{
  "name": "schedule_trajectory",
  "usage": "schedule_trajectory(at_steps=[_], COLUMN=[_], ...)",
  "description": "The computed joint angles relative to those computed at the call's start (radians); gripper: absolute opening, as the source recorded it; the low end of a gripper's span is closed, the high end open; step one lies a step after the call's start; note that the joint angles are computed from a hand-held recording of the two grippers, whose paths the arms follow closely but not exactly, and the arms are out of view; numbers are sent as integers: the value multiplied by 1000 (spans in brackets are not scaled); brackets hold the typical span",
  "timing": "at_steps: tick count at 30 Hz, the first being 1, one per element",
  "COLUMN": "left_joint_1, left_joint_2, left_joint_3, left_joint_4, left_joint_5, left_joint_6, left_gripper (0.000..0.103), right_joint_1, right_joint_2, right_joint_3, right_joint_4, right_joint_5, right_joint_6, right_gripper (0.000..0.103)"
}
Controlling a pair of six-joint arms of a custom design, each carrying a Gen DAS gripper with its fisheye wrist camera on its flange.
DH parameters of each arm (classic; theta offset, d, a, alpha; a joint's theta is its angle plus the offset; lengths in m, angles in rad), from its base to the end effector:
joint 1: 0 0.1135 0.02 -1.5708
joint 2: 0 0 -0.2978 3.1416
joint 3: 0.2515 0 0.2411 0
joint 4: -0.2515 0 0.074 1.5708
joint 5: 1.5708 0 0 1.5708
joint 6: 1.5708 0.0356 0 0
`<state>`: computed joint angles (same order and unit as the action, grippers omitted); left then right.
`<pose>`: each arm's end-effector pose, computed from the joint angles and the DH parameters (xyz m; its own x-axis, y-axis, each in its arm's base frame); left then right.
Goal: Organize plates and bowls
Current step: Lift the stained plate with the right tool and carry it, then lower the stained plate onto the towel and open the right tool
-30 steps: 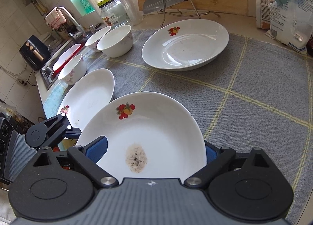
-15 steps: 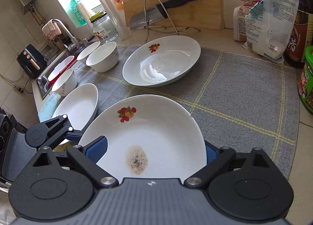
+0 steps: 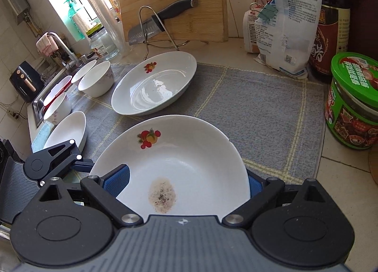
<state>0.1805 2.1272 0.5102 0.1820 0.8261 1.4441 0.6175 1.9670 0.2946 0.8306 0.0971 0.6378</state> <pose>0.2405 0.0173 0.0331 -0.1467 0.6566 -0.7398 0.9639 0.2629 0.0422 0.2008 0.1384 0.0682 -0.8003 0.1585 -0.5782 -0.0586 0.9391 0.3385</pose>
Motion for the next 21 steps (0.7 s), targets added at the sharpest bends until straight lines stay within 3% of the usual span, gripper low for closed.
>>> schedule_trajectory(at_steps=[21], left_joint_1=[-187], left_joint_2=[80], left_joint_3=[-20], left_joint_4=[292], left_joint_5=[-71], left_joint_6=[-294], left_gripper=[102], right_joint_1=[-164], right_joint_2=[96], right_joint_3=[-20], right_joint_4=[109], right_joint_5=[-66], right_joint_6=[-124], right_gripper=[100])
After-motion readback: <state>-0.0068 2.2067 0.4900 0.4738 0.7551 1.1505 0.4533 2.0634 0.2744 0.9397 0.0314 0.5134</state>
